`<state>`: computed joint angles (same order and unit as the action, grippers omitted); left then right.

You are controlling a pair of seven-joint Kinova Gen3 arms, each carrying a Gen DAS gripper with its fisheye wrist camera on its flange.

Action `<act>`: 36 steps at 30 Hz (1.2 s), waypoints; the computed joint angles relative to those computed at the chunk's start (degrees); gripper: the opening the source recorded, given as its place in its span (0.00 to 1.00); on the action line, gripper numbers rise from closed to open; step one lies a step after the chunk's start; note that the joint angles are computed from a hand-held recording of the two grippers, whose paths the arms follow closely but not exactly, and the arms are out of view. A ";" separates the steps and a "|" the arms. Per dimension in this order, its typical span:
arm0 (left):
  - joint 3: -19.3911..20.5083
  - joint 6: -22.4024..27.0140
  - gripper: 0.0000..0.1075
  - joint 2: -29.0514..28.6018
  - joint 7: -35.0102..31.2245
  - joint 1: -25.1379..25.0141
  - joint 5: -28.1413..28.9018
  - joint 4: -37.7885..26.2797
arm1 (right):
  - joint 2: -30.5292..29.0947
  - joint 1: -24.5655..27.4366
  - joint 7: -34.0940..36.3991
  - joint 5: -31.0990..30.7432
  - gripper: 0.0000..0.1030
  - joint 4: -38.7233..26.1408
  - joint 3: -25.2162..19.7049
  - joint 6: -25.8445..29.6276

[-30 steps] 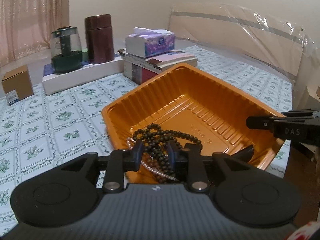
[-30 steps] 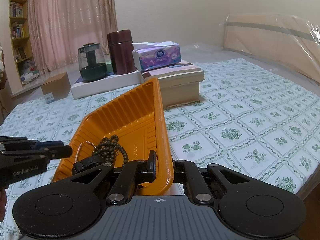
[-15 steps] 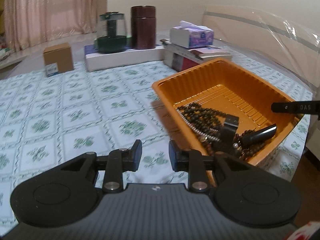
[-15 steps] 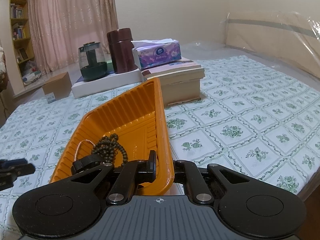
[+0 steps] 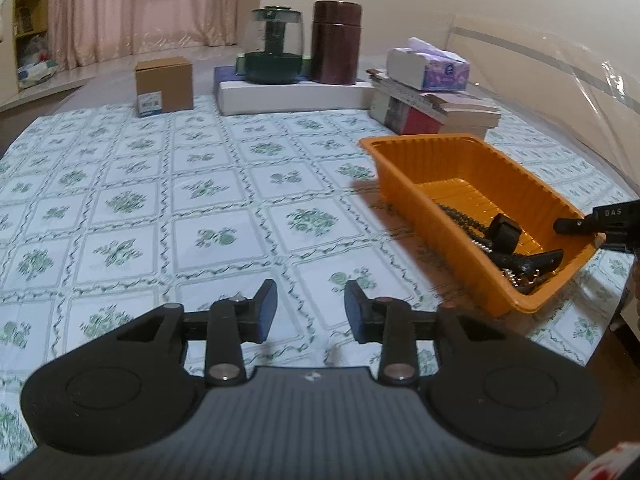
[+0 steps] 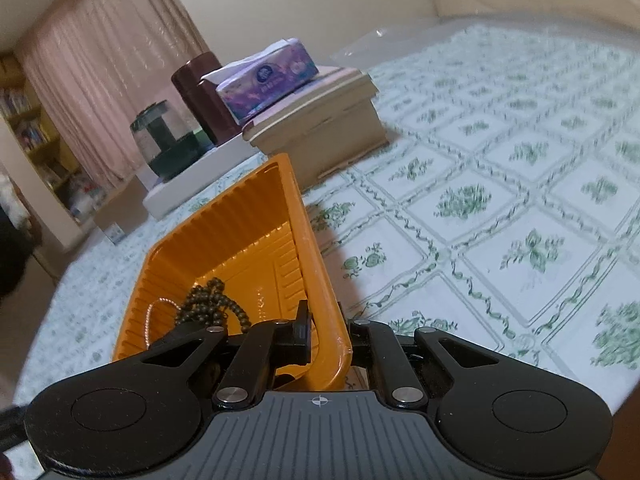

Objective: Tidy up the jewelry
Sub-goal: 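Set the orange tray flat on the sheet with the right gripper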

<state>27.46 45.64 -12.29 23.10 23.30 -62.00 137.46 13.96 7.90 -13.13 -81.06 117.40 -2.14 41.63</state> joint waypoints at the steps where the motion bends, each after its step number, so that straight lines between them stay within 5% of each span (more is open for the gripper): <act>1: 0.16 0.38 0.33 0.04 0.19 0.08 0.52 -0.07 | 0.54 0.63 -0.34 -0.17 0.08 -0.10 0.22 1.23; 3: 0.73 1.53 0.36 0.39 0.72 0.37 1.47 -0.35 | 1.35 1.86 0.39 -1.84 0.11 0.44 0.43 3.23; 5: 0.43 2.01 0.44 0.50 0.43 0.88 2.99 -0.79 | 1.16 2.12 0.18 -3.61 0.40 1.49 0.77 3.08; 6: 0.43 2.15 0.47 0.43 0.70 1.00 3.49 -0.84 | 1.05 2.58 1.01 -5.52 0.62 2.42 0.96 3.51; 7: 0.77 2.72 0.53 0.41 1.18 1.15 3.97 -0.96 | 0.71 2.82 1.70 -6.93 0.66 3.24 1.27 3.75; 12: 3.05 8.06 0.78 0.91 4.45 2.74 6.57 -2.55 | -7.43 0.12 2.92 -8.24 0.66 7.83 1.60 -4.39; 17: 3.99 14.94 0.93 2.14 5.02 6.28 10.59 -5.26 | -19.48 -7.45 -0.10 2.11 0.66 10.78 0.83 -13.58; 23: 5.35 21.67 0.95 2.31 6.13 9.95 14.72 -7.78 | -22.59 -2.51 -10.38 16.09 0.68 9.10 -8.18 -5.72; 30: 5.07 24.95 0.95 2.40 4.90 13.01 20.27 -11.12 | -25.01 -18.88 -21.79 28.76 0.68 9.39 -3.59 -8.90; 36: 5.45 26.36 0.95 2.55 6.49 14.11 22.16 -12.21 | -25.12 -22.71 -29.20 36.46 0.68 8.23 -5.08 -8.92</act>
